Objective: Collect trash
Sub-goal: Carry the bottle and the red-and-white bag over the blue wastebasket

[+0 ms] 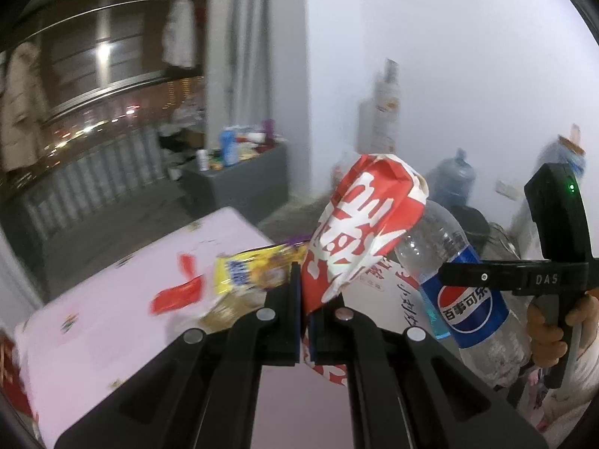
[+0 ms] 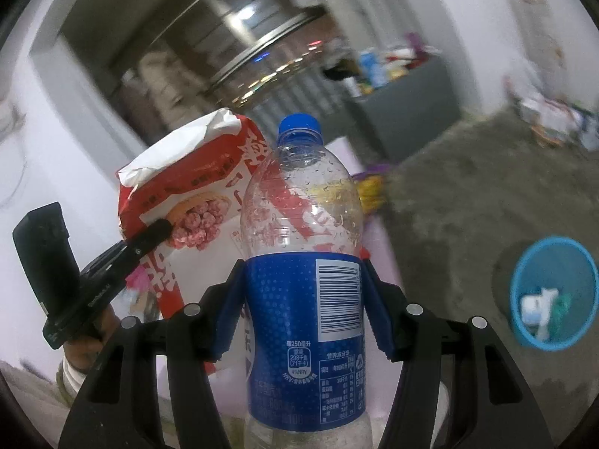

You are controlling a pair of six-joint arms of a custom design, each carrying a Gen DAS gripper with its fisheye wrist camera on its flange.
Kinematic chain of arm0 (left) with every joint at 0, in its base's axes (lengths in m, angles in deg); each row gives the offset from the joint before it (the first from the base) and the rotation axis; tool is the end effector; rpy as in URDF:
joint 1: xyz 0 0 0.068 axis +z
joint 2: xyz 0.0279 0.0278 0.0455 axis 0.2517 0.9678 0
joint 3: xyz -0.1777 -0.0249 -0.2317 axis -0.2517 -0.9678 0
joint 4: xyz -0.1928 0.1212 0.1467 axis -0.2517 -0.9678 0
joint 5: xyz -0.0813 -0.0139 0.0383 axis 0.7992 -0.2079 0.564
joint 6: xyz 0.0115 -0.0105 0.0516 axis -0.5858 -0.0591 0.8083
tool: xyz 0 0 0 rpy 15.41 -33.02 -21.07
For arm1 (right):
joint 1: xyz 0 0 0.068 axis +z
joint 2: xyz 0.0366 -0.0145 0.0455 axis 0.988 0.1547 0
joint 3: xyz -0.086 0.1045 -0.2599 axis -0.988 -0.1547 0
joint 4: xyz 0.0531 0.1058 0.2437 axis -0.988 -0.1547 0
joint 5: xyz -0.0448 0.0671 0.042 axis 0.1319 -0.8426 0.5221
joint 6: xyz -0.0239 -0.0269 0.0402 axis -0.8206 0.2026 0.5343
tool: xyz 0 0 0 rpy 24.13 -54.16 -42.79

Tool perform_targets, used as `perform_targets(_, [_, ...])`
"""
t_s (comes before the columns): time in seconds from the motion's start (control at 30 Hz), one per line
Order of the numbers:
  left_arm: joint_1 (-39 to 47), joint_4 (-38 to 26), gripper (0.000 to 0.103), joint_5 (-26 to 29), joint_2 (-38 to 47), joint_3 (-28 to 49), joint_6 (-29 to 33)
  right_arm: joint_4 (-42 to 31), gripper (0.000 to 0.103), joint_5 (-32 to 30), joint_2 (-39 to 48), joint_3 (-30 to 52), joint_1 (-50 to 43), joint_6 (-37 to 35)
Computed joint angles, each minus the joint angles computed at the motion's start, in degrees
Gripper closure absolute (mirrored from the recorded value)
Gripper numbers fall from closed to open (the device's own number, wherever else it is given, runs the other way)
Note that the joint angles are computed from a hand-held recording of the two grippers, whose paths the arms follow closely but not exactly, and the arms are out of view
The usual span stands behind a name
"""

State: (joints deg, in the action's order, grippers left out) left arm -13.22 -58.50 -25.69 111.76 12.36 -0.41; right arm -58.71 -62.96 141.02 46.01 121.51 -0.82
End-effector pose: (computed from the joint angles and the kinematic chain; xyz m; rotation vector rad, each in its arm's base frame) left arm 0.1251 -0.0563 0.4835 0.2672 2.1219 -0.0839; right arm 0.2164 0.1939 0.4054 -0.2454 2.2726 0.9524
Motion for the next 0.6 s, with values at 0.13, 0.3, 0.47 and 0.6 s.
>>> perform_targets(0.13, [-6.2,4.6,0.101,-1.0,9.0,1.2,0.2,-0.3,0.047,-2.2,-4.6,-5.6,-8.8,2.4])
perform_targets(0.3, [-10.2,8.3,0.101,1.4,22.7,5.9,1.9,-2.4,0.047,-5.6,-9.6,-12.0,-22.4,4.5])
perform_targets(0.47, [-12.3,9.9,0.100,3.9,36.2,12.5,2.5,-3.4,0.047,-9.9,-9.6,-17.7,-34.8,5.8])
perform_targets(0.6, [-13.1,9.0,0.100,5.9,47.9,19.9,3.8,-1.6,0.047,-11.3,-7.2,-21.7,-38.3,7.7])
